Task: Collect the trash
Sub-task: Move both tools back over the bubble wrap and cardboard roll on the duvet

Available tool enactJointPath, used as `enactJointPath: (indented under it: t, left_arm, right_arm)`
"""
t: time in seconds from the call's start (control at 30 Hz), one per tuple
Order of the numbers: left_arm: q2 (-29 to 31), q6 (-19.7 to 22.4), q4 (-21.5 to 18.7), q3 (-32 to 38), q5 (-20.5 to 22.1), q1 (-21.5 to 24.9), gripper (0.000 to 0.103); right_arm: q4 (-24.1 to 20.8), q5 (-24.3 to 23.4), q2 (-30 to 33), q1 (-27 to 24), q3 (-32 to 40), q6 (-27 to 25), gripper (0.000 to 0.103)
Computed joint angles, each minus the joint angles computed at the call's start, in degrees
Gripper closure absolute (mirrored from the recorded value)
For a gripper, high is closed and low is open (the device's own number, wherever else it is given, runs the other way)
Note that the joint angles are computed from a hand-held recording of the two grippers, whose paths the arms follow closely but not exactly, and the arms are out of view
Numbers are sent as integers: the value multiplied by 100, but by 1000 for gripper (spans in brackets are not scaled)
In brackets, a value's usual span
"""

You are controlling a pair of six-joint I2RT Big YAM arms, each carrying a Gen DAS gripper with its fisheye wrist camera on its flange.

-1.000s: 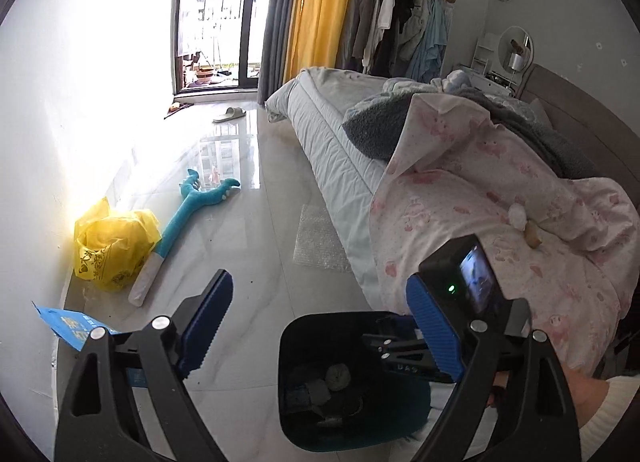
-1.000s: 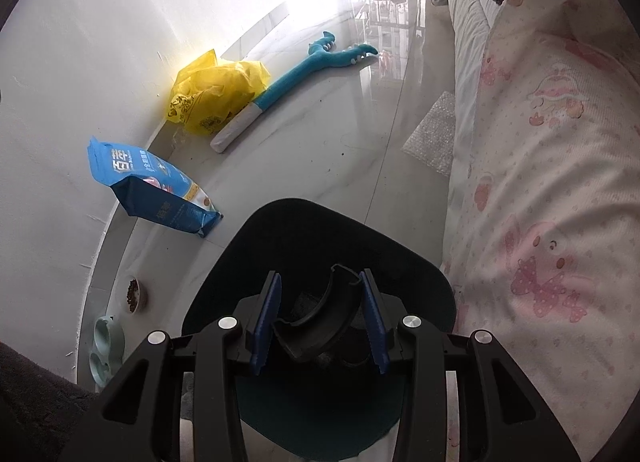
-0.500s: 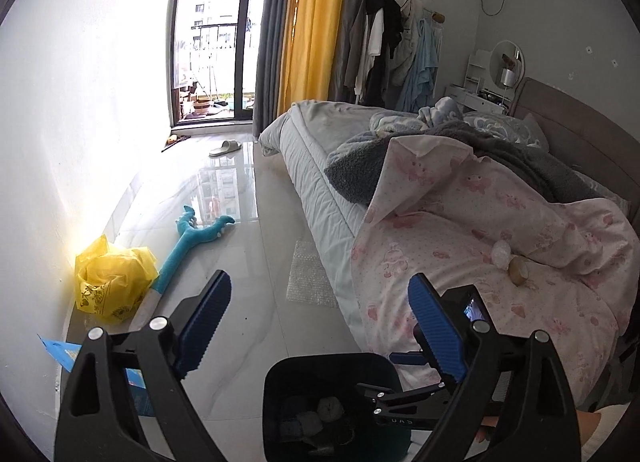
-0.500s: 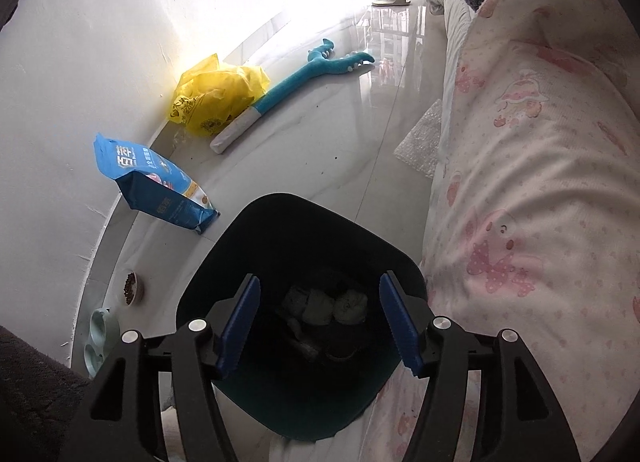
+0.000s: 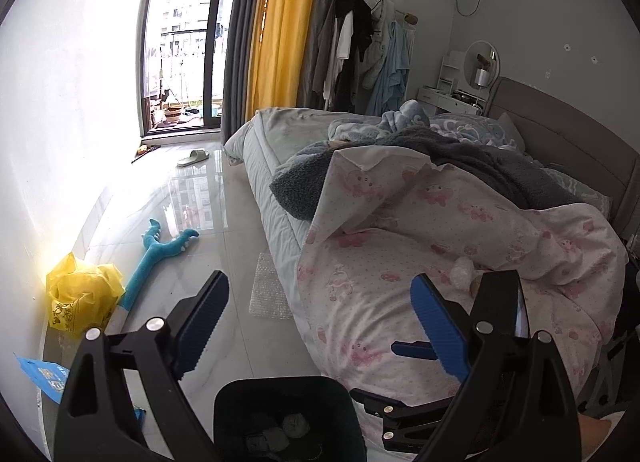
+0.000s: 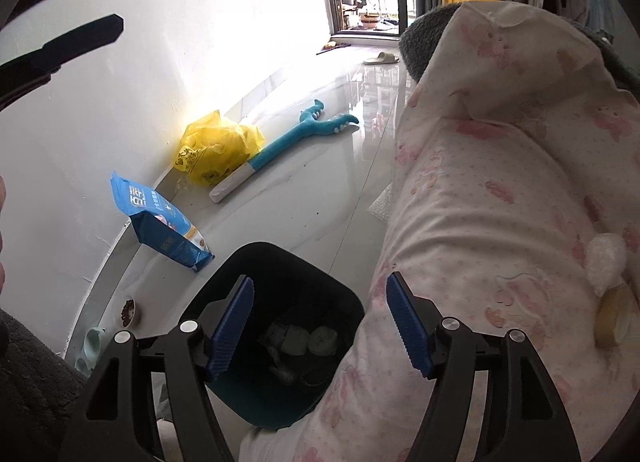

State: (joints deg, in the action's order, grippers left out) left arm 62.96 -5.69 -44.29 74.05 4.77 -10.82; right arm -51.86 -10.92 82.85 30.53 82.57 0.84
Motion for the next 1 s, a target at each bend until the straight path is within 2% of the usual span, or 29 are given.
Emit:
enactJointPath:
  t: [0.17,0.4,0.63,0.83,1.0]
  left_arm:
    - [196,-10,79,124,-54,-234,9]
    - [435,-184,102,244,-87,-326,9]
    - [659,-302,126,381,-163,-421,9]
    - [853,-241,172,460,-289,-576,9]
    - [993,-299,277,530,-380,-697,9]
  right_arm:
    - [166,-48,-246,-264,-102,-36,31]
    - [344,-127,-480,-655,-300,-8,31]
    - [686,-147,-559,-1072,-415,243,30]
    - [907,143,-638,-1356,-491,154,26]
    - [1143,134,-656,-1684,-599,381,25]
